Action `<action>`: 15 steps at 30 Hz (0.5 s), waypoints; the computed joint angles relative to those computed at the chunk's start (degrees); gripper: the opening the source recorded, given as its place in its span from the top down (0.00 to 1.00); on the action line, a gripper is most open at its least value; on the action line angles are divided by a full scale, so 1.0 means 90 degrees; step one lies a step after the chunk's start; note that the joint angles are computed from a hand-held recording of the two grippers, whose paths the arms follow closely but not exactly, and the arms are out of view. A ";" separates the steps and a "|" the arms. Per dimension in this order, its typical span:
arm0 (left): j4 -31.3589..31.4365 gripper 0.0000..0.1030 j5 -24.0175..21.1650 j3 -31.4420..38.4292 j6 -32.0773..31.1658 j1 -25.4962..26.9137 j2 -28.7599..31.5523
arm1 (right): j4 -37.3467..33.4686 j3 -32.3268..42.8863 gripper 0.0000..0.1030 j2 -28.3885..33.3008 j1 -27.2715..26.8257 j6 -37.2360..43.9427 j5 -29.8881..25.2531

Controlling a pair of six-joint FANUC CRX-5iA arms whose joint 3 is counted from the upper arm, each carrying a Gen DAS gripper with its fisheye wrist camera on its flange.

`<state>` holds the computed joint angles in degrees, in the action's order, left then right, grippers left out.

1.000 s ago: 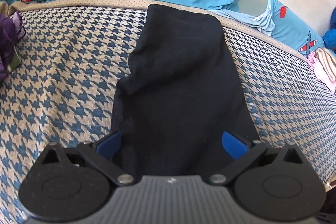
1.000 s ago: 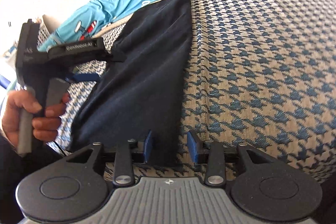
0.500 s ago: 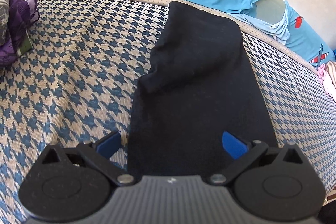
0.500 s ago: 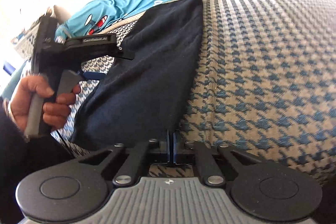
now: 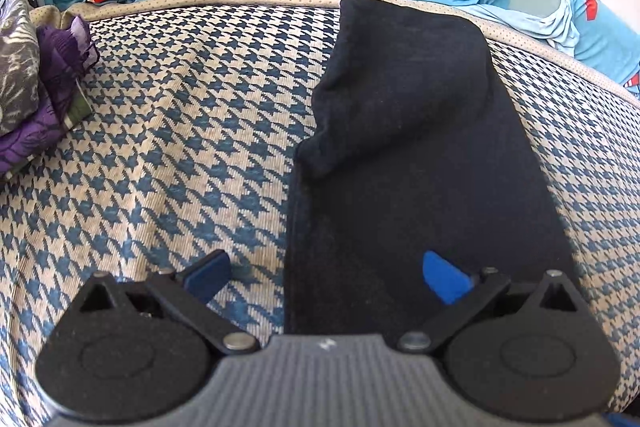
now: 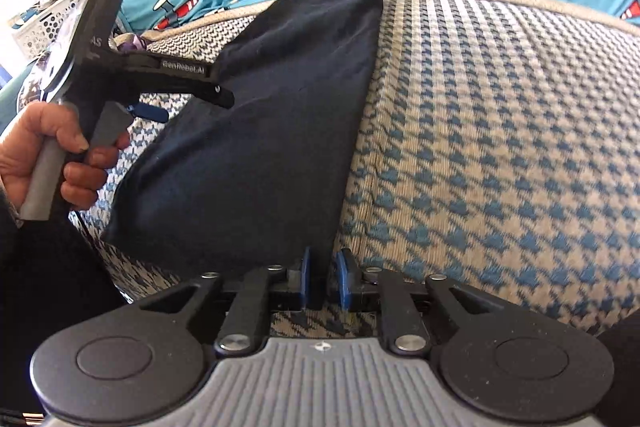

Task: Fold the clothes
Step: 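Open the right tool and release the flattened black strip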

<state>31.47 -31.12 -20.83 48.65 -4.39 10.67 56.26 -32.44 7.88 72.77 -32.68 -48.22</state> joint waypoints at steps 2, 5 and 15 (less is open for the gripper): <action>0.0015 0.00 0.0029 -0.0005 0.0036 -0.0019 0.0009 | 0.0128 -0.0068 0.81 -0.0074 -0.0109 0.0008 0.0100; -0.0014 0.00 0.0045 0.0008 0.0077 -0.0035 0.0019 | 0.0199 -0.0129 0.81 -0.0155 -0.0296 0.0143 0.0287; -0.0585 0.00 0.0123 0.0224 0.0575 -0.0161 0.0121 | 0.0323 -0.0063 0.65 -0.0259 -0.0823 0.0947 0.0600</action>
<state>26.20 -30.01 -18.81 53.83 -5.84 11.77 59.16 -33.01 5.55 65.37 -24.16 -42.82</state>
